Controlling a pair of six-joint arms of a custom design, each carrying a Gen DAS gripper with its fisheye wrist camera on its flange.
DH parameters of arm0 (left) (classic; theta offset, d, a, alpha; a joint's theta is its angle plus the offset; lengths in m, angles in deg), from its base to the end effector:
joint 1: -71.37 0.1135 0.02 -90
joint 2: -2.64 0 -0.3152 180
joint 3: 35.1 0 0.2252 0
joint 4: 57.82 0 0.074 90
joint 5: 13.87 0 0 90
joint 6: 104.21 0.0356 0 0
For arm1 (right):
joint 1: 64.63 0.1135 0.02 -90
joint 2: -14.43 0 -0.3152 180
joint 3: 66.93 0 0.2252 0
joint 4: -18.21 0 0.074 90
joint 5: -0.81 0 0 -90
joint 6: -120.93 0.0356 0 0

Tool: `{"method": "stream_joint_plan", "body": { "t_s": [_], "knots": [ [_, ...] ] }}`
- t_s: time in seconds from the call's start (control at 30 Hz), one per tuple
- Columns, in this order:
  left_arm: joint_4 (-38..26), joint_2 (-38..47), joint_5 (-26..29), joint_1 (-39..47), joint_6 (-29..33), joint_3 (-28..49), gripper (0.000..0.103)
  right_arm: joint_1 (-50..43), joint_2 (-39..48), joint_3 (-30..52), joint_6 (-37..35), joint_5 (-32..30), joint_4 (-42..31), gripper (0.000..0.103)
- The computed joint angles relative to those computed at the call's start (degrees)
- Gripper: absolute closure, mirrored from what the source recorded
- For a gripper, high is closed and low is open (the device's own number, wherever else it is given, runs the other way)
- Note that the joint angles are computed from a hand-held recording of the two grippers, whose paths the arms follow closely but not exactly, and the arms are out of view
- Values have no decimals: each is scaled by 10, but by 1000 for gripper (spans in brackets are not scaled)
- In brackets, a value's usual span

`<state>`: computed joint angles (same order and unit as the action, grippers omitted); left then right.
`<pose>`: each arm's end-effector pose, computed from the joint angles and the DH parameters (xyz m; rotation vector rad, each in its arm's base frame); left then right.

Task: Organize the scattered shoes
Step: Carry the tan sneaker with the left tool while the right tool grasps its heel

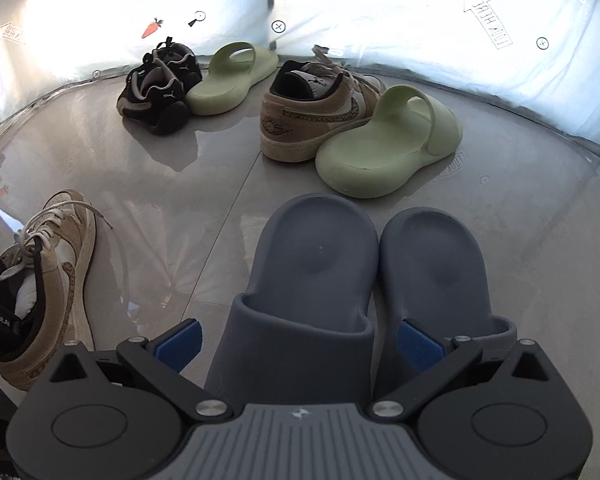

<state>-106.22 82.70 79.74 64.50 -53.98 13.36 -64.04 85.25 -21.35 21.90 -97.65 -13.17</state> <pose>0.1749 -0.0233 0.1981 -0.8417 2.8798 -0.1907 0.1802 0.0071 0.2240 -0.2699 2.5337 0.1317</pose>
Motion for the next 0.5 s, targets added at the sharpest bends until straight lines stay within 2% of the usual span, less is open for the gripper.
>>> {"method": "stream_joint_plan", "body": {
  "t_s": [0.13, 0.27, 0.4, 0.5],
  "knots": [
    [-30, -106, 1, -16, -9, -13, 53, -30, -23, -1, -34, -52, -13, 0],
    [-82, -200, -43, -62, -21, 12, 50, -31, -45, -9, -73, -112, -18, 0],
    [-114, -246, -36, -9, 8, 64, 42, 31, -36, -5, -124, -170, -39, 0],
    [-105, -236, -17, 58, 46, 82, 42, 136, -27, -6, -131, -154, -36, 0]
  ]
}}
